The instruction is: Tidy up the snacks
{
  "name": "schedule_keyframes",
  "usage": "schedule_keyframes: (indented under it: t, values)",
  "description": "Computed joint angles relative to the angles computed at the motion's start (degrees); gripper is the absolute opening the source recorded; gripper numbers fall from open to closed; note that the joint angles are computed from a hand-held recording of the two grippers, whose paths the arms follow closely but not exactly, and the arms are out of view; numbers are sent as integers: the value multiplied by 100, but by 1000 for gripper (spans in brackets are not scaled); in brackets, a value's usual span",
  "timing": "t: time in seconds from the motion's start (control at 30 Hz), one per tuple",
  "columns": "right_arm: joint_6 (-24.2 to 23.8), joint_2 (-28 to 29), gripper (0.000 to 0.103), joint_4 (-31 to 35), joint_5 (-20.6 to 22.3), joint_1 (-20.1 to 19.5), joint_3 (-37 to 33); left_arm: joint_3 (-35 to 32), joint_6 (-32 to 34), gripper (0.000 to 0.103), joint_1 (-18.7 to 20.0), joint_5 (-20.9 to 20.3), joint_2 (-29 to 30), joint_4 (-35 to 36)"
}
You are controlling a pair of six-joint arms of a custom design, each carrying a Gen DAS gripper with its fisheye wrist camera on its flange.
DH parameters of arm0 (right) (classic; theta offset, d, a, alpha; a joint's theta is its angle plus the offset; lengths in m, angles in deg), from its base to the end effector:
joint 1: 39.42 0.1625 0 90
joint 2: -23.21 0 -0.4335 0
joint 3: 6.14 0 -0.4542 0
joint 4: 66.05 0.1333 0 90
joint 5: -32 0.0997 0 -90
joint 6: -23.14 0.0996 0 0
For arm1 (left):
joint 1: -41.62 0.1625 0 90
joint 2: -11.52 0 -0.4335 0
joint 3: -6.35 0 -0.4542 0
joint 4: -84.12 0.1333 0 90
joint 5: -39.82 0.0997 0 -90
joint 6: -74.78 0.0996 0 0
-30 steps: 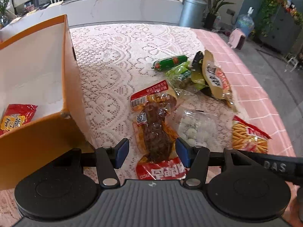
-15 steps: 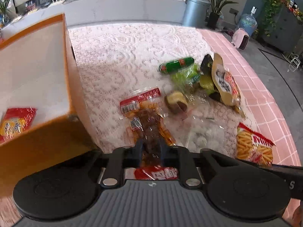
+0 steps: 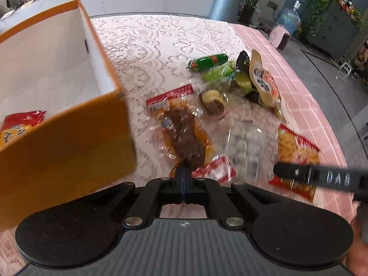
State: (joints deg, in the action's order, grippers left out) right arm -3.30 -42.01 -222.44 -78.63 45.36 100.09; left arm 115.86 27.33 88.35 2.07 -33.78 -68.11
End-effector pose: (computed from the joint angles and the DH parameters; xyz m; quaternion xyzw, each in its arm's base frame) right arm 0.0383 -0.6607 0.2166 0.1381 -0.9506 0.1603 0.2270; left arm -0.2569 -0.5823 -0.0027 -0.0251 0.8974 -0.3024 0.3204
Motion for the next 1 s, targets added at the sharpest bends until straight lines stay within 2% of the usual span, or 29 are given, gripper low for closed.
schedule_keyframes:
  t: [0.13,0.2,0.3,0.37,0.43,0.47,0.77,0.9,0.97,1.0]
  values:
    - [-81,-67,54,126,185,-26,21,227,-64,0,-60,-101,-227,104]
    - [-136,-106,54,179,330,-48,36,324,-31,0,-67,-154,-280,-109]
    - [-115,-103,54,134,303,-38,49,366,-29,9,-19,-263,-261,-613]
    - [-44,-86,54,68,262,-39,46,330,24,34,-20,-209,-171,-870]
    - [10,-87,54,50,279,-54,39,264,33,50,-32,-88,-65,-986]
    - [25,-88,54,76,304,-64,31,232,26,54,-35,-32,-5,-1063]
    - [-28,-75,54,195,402,-97,-4,-62,-13,67,59,168,372,-1336]
    - [-4,-42,54,247,439,-108,-40,-258,-617,71,105,448,469,-828]
    - [-4,-37,54,249,474,-116,-43,-304,-720,74,174,374,518,-895]
    - [3,-34,54,258,484,-120,-48,-337,-667,75,160,500,585,-964]
